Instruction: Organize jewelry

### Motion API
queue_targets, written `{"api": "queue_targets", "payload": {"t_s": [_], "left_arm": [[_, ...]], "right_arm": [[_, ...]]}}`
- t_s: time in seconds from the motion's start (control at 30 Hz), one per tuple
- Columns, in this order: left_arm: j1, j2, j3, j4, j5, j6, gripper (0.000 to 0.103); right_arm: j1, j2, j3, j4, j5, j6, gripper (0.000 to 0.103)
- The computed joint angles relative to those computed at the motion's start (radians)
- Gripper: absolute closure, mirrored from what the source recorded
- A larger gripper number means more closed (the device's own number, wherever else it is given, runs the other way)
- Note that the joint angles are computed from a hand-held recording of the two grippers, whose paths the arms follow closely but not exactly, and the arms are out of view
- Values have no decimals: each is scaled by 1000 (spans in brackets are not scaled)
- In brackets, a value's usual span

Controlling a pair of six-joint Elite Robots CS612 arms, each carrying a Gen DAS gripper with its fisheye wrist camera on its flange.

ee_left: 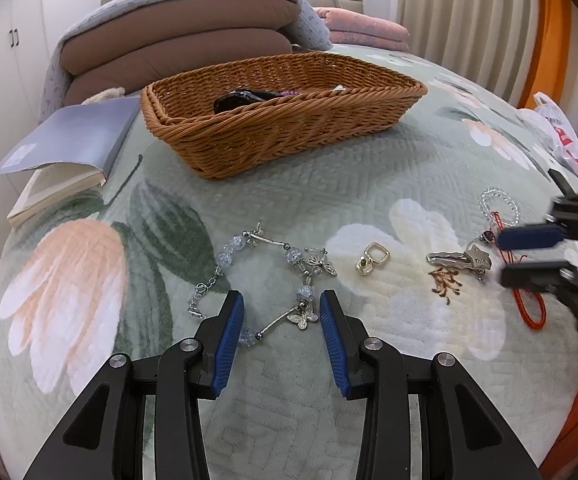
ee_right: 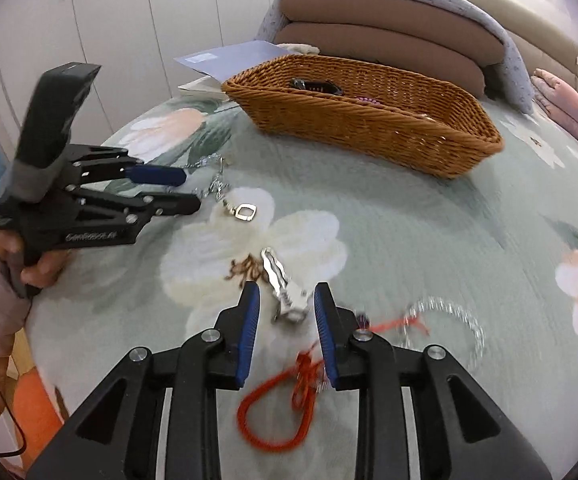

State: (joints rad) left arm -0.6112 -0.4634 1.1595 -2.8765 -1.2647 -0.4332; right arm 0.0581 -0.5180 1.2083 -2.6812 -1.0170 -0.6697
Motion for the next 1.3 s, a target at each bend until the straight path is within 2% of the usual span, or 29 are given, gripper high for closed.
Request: {"api": "queue_targets", "payload": {"t_s": [0.13, 0.37, 0.43, 0.5, 0.57, 0.7, 0.83, 0.9, 0.93, 1.0, 1.13, 1.3], "left_arm": [[0, 0, 3, -8, 1, 1, 62], [-2, 0, 2, 0, 8, 6, 63], [-3, 0, 2, -2, 2, 15, 70], [-6, 0, 1, -3, -6, 30, 85], [-7, 2, -7, 5, -12, 47, 93], [-4, 6, -24, 24, -25, 39, 93], [6, 3, -11, -27, -62, -15, 93], [11, -3, 10, -94, -67, -48, 96], [19, -8, 29, -162, -96, -67, 102], [30, -17, 50, -236, -136, -99, 102], [40, -30, 67, -323, -167, -112, 102], [37, -44, 70, -360, -156, -94, 102]], "right_arm": [[11, 18, -30, 47, -32, -17, 73], [17, 10, 2, -26, -43, -45, 76], [13, 7, 10, -38, -23, -42, 76], [9, 4, 15, -42, 3, -37, 76], [6, 1, 19, -48, 17, -30, 76], [-2, -2, 25, -65, 49, -13, 76], [-15, -6, 29, -85, 98, 21, 76], [-20, -8, 30, -100, 116, 42, 76], [-22, -8, 28, -107, 122, 54, 76], [-24, -8, 27, -113, 129, 68, 76], [-27, -7, 25, -127, 131, 89, 76], [-30, -9, 26, -137, 135, 105, 76]]}}
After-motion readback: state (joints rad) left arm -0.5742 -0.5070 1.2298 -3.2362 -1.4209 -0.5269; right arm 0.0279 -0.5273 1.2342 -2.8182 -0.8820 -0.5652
